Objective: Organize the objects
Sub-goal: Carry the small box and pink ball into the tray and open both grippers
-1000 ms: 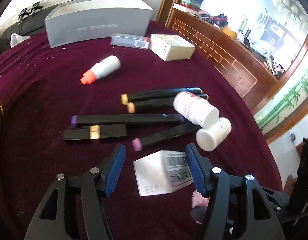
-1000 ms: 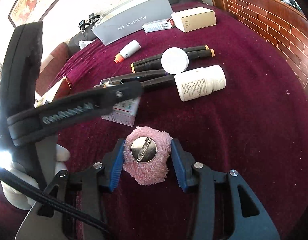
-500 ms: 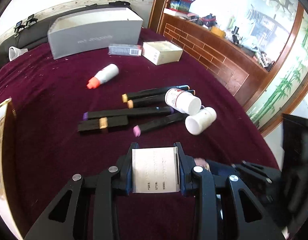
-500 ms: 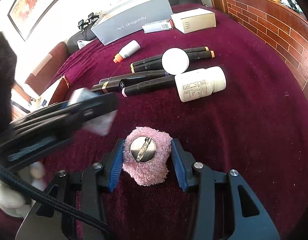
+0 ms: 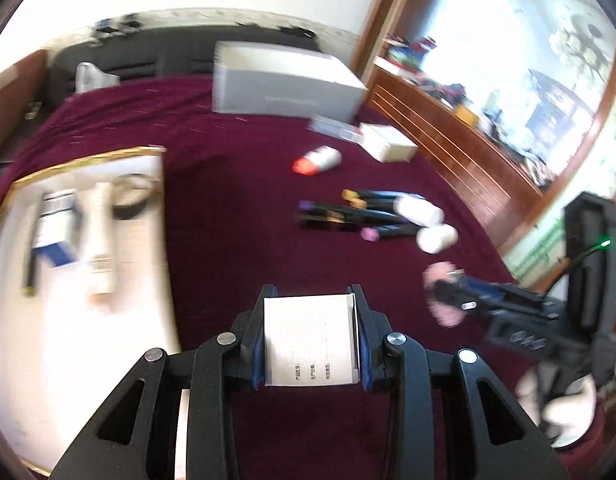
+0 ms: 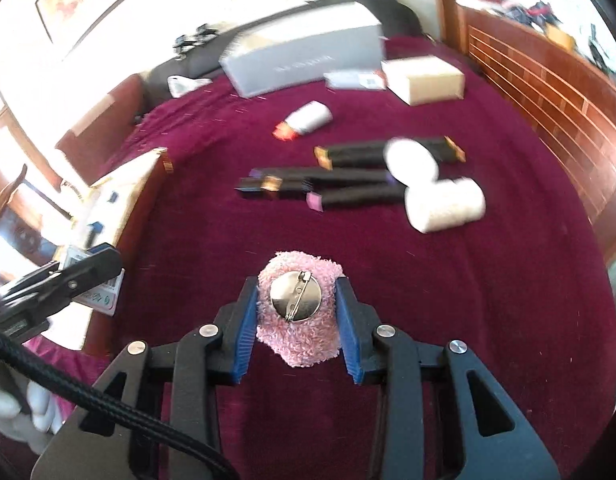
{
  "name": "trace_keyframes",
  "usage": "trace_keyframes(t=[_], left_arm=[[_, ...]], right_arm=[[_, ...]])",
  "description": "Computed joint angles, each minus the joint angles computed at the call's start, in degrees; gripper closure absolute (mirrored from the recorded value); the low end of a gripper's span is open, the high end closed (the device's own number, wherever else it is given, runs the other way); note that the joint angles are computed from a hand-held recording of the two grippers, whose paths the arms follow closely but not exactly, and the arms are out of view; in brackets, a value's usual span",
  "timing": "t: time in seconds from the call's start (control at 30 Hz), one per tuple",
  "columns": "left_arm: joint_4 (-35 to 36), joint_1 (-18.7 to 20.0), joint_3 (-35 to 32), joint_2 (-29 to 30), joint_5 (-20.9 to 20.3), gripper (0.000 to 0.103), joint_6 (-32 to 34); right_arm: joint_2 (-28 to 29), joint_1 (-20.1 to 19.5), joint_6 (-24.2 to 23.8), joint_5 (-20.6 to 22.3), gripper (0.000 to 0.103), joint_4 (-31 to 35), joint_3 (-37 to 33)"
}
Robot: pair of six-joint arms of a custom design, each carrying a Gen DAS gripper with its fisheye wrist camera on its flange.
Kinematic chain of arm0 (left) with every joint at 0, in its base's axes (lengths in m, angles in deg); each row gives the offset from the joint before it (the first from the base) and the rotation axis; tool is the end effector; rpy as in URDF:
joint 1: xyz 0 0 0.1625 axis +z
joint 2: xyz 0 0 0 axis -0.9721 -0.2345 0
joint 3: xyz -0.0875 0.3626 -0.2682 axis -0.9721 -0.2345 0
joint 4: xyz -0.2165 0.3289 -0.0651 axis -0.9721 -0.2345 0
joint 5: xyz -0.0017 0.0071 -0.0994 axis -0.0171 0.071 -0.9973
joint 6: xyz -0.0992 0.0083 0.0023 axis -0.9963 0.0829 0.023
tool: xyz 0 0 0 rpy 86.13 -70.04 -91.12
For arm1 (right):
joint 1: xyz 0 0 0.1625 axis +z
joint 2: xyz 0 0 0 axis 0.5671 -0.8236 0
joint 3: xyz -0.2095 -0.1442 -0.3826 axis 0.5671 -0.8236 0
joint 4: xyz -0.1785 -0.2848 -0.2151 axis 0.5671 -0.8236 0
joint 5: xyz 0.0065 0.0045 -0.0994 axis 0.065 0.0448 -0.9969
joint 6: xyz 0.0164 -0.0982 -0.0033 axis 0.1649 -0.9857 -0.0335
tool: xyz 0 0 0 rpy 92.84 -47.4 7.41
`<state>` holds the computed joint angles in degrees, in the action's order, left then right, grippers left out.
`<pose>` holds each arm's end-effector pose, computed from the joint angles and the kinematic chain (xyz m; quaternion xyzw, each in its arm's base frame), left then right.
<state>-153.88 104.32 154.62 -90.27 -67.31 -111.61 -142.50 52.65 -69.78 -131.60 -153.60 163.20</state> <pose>-0.3246 -0.3967 0.1062 0.1880 0.9170 -0.2874 0.2028 0.0863 -0.3859 0.2975 0.1454 -0.9245 0.2806 0.2131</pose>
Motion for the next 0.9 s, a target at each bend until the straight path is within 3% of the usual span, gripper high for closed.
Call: trace_keyframes(t=[0.23,0.37,0.67,0.9], left_arm=[[9.67,1.43,6.57,-11.66,7.17,0.073,-9.17],[14.45,4.33,7.43,-15.33,8.9,0.073,-11.89],[16.03,10.88,6.48,-16.25,8.66,0.073,-9.94],[14.13,13.89,4.98,-14.79,7.24,0.073,-8.5]], right_arm=[[4.55,8.27,3.36,1.9,0.068,5.31,-3.42],[10.97,13.06,5.02,2.1,0.068,7.54,-6.79],[25.98,19.68,8.75,-2.56,0.068,9.06,-16.1],[33.45,21.0,11.23,-8.21,0.068,11.63,-23.34]])
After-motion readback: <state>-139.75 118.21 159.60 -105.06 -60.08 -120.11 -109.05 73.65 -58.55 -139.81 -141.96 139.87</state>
